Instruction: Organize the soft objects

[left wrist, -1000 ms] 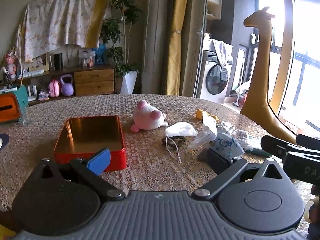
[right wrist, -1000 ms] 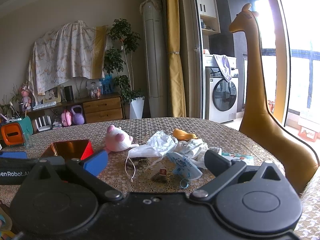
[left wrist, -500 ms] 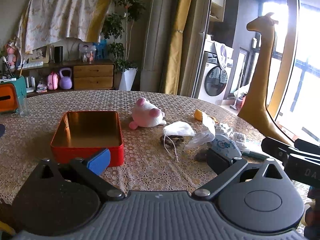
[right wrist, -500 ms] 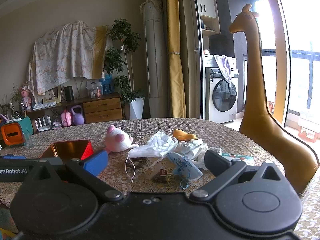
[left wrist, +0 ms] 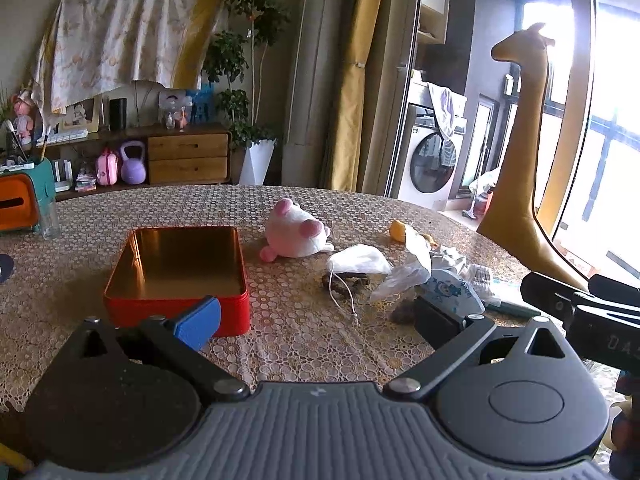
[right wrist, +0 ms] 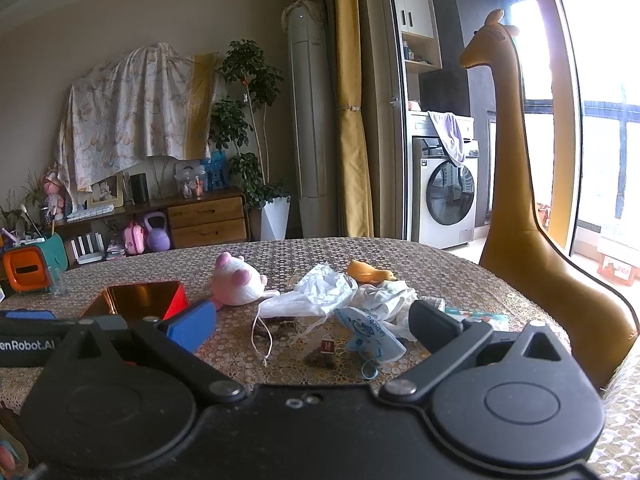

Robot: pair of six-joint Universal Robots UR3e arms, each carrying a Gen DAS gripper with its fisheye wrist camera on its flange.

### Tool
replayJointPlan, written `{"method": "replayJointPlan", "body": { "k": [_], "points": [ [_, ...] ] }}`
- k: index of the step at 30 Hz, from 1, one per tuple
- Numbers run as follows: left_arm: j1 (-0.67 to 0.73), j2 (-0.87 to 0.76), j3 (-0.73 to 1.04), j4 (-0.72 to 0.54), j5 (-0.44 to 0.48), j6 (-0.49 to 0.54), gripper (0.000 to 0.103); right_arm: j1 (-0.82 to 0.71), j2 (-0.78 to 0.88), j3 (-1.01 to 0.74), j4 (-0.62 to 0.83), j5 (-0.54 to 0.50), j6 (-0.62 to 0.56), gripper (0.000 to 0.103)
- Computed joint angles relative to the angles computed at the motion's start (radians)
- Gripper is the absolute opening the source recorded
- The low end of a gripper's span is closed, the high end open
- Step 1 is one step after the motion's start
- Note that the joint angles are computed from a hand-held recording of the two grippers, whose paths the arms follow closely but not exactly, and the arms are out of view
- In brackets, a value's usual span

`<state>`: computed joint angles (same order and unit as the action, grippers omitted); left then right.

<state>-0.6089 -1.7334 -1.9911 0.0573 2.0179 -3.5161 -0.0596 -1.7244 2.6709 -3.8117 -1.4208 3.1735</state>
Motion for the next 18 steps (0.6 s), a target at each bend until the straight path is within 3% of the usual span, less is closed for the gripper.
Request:
{"method": "replayJointPlan", "body": {
  "k": [7, 18],
  "points": [
    [0.002, 0.002, -0.006, 0.008, -0.006, 0.0, 0.103, 0.0, 0.005, 0.004, -0.01, -0.001, 0.001, 0.103],
    [0.047, -0.024, 0.036, -0.004, -0.097, 0.011, 0.103, -0.026, 0.029, -0.013, 0.002, 0.036, -0.002, 0.103]
  ]
}}
